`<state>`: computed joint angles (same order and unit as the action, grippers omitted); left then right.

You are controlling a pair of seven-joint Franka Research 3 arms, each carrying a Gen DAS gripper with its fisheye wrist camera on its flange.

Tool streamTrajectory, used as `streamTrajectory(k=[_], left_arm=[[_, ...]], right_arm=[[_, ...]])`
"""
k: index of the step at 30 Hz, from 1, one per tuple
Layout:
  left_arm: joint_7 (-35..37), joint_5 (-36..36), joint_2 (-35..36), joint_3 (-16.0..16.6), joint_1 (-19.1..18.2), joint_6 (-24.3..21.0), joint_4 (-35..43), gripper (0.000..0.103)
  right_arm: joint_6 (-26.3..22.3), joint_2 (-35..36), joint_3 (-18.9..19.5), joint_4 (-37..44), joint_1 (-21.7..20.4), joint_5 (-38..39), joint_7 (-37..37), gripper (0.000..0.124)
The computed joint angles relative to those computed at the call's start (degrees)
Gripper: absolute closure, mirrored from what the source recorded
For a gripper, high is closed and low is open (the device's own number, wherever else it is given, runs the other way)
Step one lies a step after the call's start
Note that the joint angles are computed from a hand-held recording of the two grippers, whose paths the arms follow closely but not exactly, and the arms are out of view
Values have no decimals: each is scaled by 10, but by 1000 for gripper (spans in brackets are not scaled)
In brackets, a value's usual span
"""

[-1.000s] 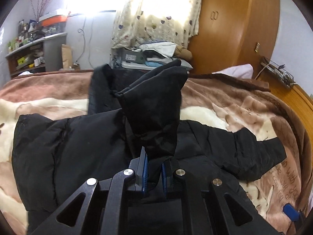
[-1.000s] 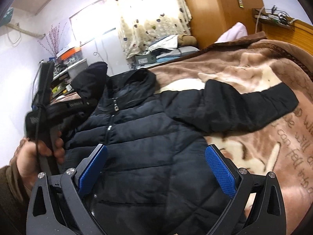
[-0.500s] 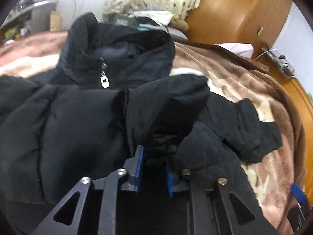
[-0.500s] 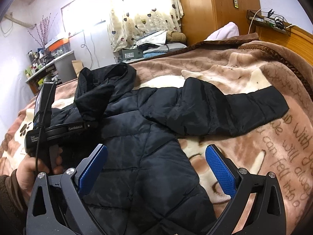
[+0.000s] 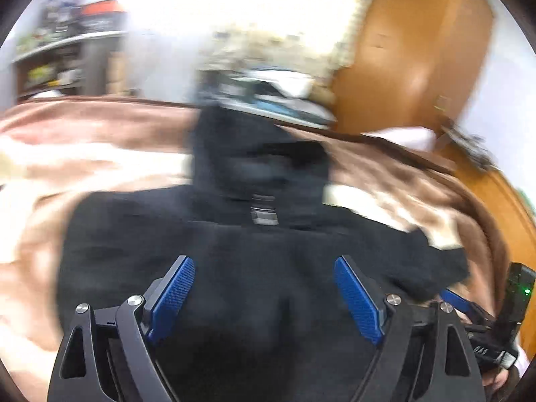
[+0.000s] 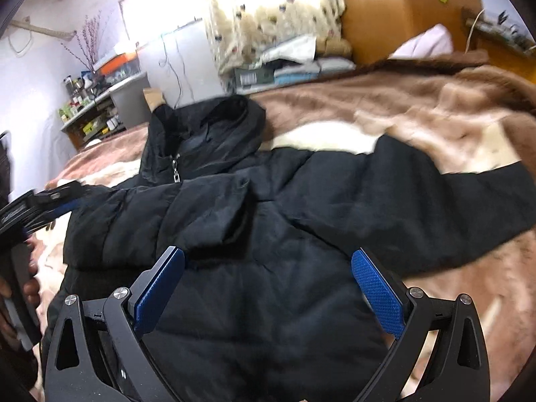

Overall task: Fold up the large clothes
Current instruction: 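Open the left gripper to release the folded sleeve, then reach the right gripper to the other sleeve cuff and close on it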

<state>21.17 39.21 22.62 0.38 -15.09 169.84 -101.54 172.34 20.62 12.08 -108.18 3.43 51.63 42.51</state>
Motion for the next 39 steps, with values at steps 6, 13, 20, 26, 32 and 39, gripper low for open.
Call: streamTrajectory(k=[6,13,20,26,32,39], left_arm=[[-103,21,-44,26,20,-59,-73,17],[-83,12,-29,-4,54,-106,-73,17],[-79,7,-15,-12,58,-126,-54,17],[-52,1,6,-21,51,-186,-18,17],[-45,-9,17,-23,42,-225,3,15],[-87,7,-33,-23,43,-155,-56,15]], right_arm=[[-84,99,-27,126,32,-75,86,24],[-189,160,-47,219,43,-156,205,90],[-128,132,-12,176,17,-122,122,115],[-138,154,-68,193,60,-206,190,115],[-147,157,-56,197,45,-226,216,110],[-76,78,11,90,-24,-129,131,70]])
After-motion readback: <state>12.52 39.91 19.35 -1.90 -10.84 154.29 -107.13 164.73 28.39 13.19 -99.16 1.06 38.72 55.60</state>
